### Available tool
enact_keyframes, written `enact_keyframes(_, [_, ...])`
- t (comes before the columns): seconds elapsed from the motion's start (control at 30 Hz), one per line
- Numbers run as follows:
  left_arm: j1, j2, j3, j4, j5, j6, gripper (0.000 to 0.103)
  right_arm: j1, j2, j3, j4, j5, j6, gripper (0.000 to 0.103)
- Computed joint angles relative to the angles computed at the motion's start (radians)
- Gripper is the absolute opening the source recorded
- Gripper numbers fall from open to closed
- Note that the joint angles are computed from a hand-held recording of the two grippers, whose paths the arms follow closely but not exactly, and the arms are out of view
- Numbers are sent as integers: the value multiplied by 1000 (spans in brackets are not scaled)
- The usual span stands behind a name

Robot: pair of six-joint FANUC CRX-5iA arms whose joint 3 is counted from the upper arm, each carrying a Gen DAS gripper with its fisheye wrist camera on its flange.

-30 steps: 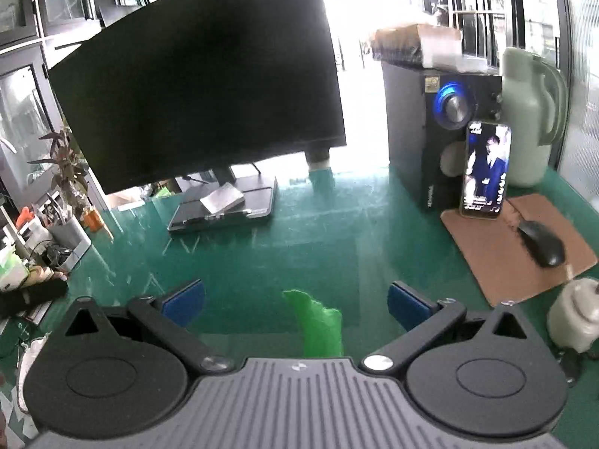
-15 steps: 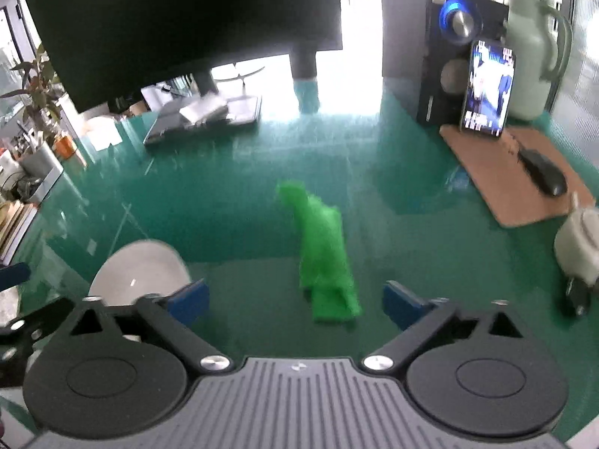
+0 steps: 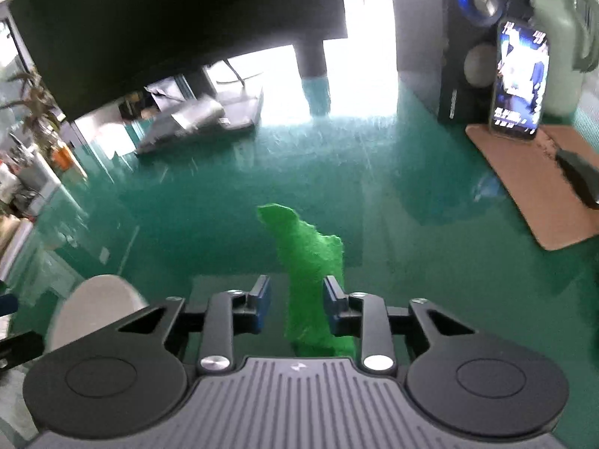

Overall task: Clean bowl
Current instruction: 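Grasp the green cloth with the right gripper while the left tool approaches the bowl, then grip the white bowl rim with the left gripper and lift it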

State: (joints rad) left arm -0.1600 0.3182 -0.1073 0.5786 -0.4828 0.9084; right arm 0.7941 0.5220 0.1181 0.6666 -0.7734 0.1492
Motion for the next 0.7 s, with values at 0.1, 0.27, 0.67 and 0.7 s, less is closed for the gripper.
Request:
enact_keyframes(0.1, [-1,20,48,-90,-35,83,103,-11,40,49,-38,-35,58,30])
enact_keyframes(0.27, [-6,62,122,-155,-103,128,103,-16,56,58,-28,-38,69,31])
enact_keyframes(0.67, [-11,83,144,-157,-135,87,103,10,70,38,66,-85,103,19])
enact_keyframes(0.7, [-11,82,143,-156,-133,85,103,8,65,37,56,-81,104,9])
